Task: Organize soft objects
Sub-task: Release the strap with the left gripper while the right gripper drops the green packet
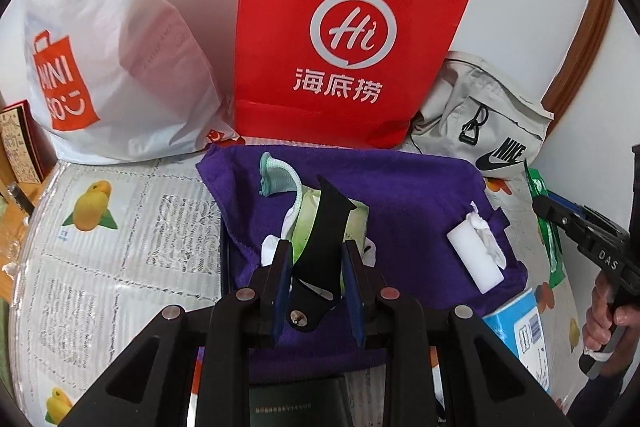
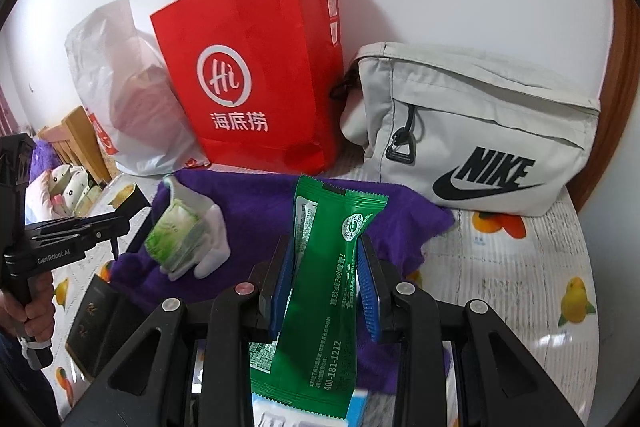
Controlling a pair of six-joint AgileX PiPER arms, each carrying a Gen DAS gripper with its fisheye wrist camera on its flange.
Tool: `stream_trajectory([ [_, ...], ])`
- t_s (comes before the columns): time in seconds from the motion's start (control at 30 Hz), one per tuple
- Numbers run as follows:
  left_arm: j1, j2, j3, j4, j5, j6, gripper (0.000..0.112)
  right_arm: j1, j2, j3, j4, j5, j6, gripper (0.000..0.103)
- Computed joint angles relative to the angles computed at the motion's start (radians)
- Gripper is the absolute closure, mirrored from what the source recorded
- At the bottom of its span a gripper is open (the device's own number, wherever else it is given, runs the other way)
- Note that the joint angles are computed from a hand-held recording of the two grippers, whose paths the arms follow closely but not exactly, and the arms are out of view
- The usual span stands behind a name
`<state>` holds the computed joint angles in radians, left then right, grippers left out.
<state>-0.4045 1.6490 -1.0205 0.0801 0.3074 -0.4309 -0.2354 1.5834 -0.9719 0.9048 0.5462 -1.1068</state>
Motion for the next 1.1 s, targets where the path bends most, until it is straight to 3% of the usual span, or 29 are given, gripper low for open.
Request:
stream_trajectory([
  [0.23, 0.019, 0.084, -0.051, -0.074, 0.009, 0.072, 0.088, 0.013, 0.116, -0.119, -0.018, 0.025, 0.046, 0.072],
  [0.53, 0.036, 0.149, -0.086, -0.133, 0.031, 0.142, 0.088, 0.062, 0.244, -0.178, -0.127, -0.004, 0.132, 0.072],
  [0.83, 0.059, 0.162, -0.092, -0.269, 0.031, 0.276, 0.087, 0.078, 0.31, -0.21, -0.173, -0.013, 0.177, 0.071],
  [1.1, 0.066, 0.172, -0.101, -0.307, 0.042, 0.312, 0.083, 0.083, 0.338, -0.222, -0.197, -0.023, 0.2, 0.067],
])
